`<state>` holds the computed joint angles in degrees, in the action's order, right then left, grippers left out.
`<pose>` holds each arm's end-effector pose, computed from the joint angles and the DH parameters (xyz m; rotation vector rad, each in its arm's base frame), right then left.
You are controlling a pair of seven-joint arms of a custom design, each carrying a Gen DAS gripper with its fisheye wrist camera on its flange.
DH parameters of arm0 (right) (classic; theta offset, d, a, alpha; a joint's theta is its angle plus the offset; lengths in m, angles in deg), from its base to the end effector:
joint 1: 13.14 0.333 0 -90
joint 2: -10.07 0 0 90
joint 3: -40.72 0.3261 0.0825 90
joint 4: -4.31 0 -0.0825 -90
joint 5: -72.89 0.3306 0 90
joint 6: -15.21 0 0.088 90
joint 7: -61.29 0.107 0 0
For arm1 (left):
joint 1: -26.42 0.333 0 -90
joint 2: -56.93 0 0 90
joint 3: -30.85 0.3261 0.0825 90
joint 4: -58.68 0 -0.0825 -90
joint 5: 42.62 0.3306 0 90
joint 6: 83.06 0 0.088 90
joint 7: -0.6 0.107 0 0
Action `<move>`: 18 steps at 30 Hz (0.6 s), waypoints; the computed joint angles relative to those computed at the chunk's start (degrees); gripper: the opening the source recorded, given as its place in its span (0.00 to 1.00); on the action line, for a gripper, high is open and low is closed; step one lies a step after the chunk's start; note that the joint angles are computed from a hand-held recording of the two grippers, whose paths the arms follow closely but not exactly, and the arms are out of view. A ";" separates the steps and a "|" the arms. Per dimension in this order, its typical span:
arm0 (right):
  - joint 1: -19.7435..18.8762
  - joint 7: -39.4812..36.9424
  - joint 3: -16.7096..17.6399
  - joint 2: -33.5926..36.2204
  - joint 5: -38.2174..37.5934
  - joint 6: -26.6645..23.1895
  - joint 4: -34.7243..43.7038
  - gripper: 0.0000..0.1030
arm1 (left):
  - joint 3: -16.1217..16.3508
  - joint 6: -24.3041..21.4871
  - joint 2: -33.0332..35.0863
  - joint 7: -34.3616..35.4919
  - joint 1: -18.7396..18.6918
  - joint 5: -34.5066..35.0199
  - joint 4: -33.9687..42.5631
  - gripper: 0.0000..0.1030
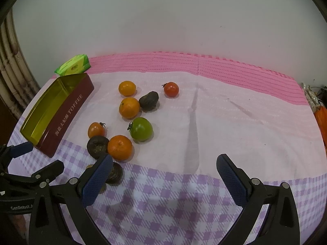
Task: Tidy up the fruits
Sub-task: 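Move the left gripper toward the two tan longans near the dark fruits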
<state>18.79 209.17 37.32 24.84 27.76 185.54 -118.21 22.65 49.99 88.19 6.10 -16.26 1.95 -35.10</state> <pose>0.4721 0.3143 0.3844 -2.0256 1.5956 -0.4996 0.4398 -0.4959 0.3593 -1.9926 1.7797 -0.4664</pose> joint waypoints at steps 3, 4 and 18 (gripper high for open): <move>-0.08 -0.29 0.18 -0.01 0.38 -0.21 0.00 0.98 | 0.44 -0.07 -0.55 -1.23 -0.33 1.17 -0.76 0.99; 0.02 -0.12 0.14 0.02 0.35 -0.22 -0.02 0.98 | 0.60 -0.40 -0.61 -1.73 -0.61 1.82 -0.84 0.99; 0.19 -0.95 0.45 -0.04 2.06 0.08 -0.70 0.98 | 0.09 1.73 -0.87 -3.97 0.46 3.01 -2.23 0.99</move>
